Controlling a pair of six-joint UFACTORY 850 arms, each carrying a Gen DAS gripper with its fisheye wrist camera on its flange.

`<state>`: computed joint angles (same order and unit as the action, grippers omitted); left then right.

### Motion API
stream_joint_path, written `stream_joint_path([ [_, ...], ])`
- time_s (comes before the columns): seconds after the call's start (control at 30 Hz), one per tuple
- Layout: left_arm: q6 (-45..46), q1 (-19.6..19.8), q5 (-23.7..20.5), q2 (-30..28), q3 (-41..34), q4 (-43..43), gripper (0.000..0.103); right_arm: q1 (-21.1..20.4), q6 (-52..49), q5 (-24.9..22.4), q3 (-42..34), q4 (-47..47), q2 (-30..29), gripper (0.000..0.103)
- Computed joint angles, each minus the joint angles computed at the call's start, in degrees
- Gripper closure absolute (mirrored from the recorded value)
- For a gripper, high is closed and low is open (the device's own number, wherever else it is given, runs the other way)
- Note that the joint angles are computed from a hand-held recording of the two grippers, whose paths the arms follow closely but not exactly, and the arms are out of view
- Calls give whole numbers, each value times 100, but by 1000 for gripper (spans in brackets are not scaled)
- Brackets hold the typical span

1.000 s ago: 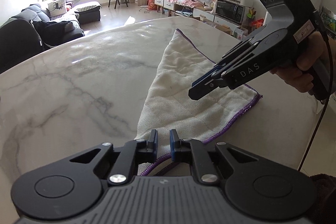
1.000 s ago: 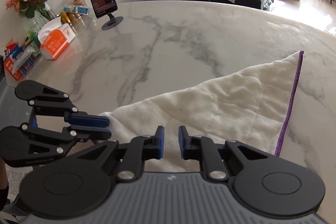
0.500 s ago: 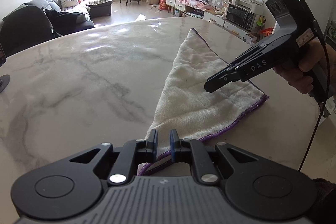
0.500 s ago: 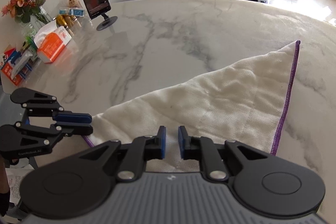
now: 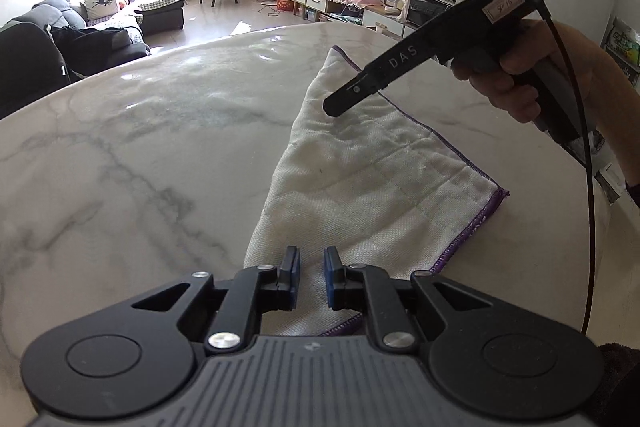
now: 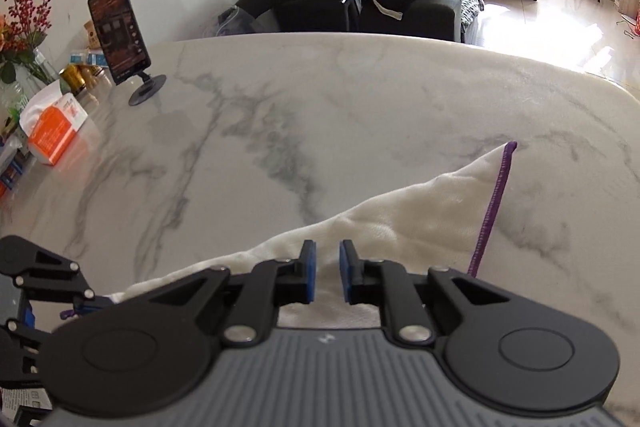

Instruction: Fold towel

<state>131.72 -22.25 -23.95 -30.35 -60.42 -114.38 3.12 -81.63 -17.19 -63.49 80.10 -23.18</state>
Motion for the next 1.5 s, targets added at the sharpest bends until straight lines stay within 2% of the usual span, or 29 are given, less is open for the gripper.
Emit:
stream_joint_path([
  [0.17,-7,27,-68,-1,24,2,90,-195,463,77,-395,-373,-356,91],
  [0.73,-29,57,-129,63,102,47,89,-594,761,174,-1081,-326,-860,92],
  [0.87,40,42,-100,94,137,-50,88,-600,557,227,-1061,34,-848,90],
  [0.9,25,44,-107,104,146,-40,87,-607,503,213,-1034,136,-821,88],
  [0.93,-14,49,-118,116,153,-8,77,-613,439,192,-995,247,-783,86],
  [0.97,-24,45,-116,144,175,-49,62,-617,357,181,-946,359,-735,86],
  [1.03,337,5,-58,224,258,-464,50,-623,205,172,-845,548,-634,82],
  [1.17,868,-45,24,361,382,-1045,49,-632,-92,366,-703,963,-486,71],
  [1.5,1072,-66,253,503,446,-1441,48,-696,639,381,-919,514,-690,70],
])
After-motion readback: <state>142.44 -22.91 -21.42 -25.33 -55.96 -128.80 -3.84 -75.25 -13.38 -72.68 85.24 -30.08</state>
